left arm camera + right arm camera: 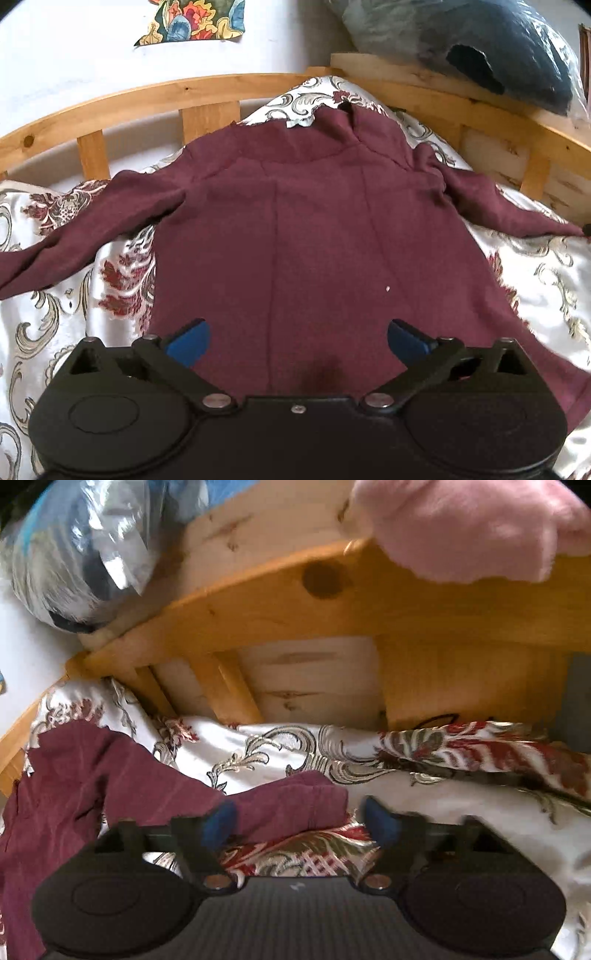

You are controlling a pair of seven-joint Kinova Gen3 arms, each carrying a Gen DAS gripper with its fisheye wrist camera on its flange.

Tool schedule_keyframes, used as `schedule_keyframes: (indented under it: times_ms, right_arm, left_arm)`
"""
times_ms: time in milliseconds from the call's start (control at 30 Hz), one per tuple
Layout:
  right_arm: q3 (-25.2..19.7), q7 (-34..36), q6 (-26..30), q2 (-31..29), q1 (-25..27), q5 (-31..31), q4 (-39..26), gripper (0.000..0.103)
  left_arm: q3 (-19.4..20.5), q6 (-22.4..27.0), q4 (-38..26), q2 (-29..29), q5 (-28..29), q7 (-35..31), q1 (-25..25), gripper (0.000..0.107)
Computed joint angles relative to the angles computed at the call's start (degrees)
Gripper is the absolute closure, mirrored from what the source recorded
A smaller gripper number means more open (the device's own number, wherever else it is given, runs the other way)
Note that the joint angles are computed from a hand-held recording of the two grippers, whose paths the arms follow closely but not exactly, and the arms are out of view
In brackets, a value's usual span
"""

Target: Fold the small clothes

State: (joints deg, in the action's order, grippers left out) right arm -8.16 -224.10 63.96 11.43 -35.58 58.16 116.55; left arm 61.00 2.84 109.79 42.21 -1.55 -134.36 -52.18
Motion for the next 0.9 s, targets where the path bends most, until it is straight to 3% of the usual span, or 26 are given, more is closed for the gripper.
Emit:
schedule_keyframes:
  times_ms: [67, 233, 367, 433, 533, 633, 733, 900]
  right_arm:
    - [1.74, 2.16, 1.00, 1.35, -1.92, -0.38, -1.75, 0.087]
    - [10.44, 6.12, 12.22, 5.33, -15.10, 2.06, -8.62, 0.090]
    - [19.03, 15.44, 21.54, 7.71, -25.55, 7.23, -15.92, 0.090]
    - [20.32, 20.10, 26.20, 9.59, -27.54, 10.67, -20.37, 0.090]
    - [14.70, 27.09, 28.86, 10.68, -23.61, 15.47, -26.31, 0.090]
    - [7.10, 32.63, 27.82, 12.02, -18.32, 19.84, -30.99, 0.090]
    - [4.78, 35.81, 21.96, 13.83, -16.84, 22.87, -34.10, 0.090]
    - [-7.70, 41.66, 10.31, 18.56, -6.83, 28.59, -39.99, 0.090]
  left_arm:
    - [-0.45, 1.02, -0.66, 0.55, -0.06, -0.10, -0.06, 0.005]
    - [1.23, 3.39, -2.48, 2.85, 2.62, -1.53, -2.06, 0.005]
    - [2.16, 3.48, -3.12, 3.72, 4.19, -3.70, -2.75, 0.005]
    - [2.16, 4.39, -3.88, 3.97, 5.02, -4.43, -2.73, 0.005]
    - [2.34, 6.99, -5.89, 4.87, 7.54, -5.51, -2.90, 0.005]
    - [2.19, 8.45, -7.36, 5.23, 10.43, -6.63, -2.88, 0.005]
    - [2.63, 9.01, -8.16, 5.48, 12.93, -8.37, -3.51, 0.005]
    - [3.62, 8.84, -8.69, 6.15, 16.70, -11.64, -4.80, 0.005]
